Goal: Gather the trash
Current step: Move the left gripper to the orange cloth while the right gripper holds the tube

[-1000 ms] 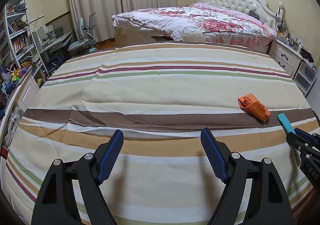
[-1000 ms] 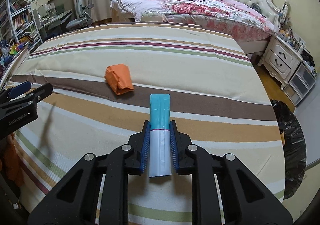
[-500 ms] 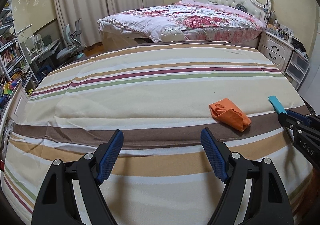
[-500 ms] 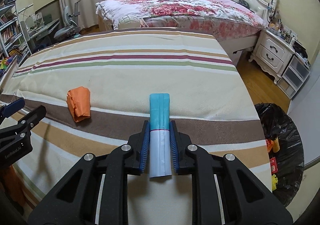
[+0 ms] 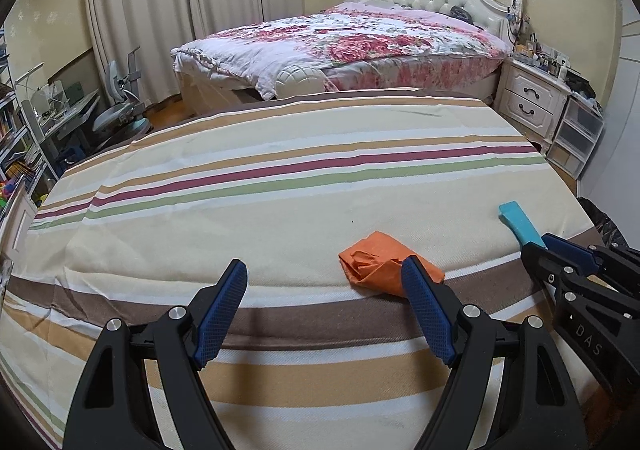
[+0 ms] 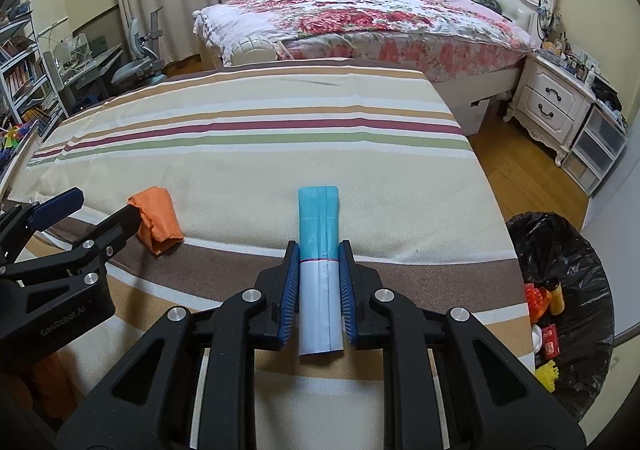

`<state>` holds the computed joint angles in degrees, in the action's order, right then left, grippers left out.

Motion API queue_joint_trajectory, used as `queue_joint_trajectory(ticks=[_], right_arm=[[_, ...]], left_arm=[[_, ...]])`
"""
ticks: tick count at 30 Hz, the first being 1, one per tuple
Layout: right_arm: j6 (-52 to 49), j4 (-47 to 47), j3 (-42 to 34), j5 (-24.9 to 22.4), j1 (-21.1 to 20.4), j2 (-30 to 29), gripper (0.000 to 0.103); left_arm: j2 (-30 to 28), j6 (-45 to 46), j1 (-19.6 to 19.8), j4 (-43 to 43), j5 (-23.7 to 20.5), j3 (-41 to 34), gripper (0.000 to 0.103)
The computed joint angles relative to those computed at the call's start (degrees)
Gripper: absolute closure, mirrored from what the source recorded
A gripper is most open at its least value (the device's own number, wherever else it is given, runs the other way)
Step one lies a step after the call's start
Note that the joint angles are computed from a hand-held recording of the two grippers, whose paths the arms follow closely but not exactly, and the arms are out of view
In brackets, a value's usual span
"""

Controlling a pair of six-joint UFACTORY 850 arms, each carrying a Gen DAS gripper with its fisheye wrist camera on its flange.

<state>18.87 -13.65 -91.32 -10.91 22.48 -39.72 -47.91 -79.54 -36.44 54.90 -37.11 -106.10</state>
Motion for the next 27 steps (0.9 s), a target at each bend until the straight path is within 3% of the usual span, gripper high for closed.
queue_joint_trajectory(ticks=[15,19,22,27], right_arm=[[-4.0,4.4,-0.6,0.0,-0.6,-0.3,0.084],[-4.4,4.9,-0.8,-0.1,-0.7,-0.5,0.084],[-2.3,2.6,-0.8,-0.2,-0.5,-0.5,0.084],[-1.6,1.9,-1.1,-0.3,-0.4,-0.6,0.084]], left_arm=[[-2.4,4.1,0.2,-3.8,0.3,-4.5,0.024],[-4.5,6.0,0.5,-5.4,-0.8,-8.6,0.024],[-7.1,11.3,0.5,-9.3,-4.0,-12.9,0.024],[-5.2,12.7,0.5,-11.3,-2.9,-9.1,0.023]])
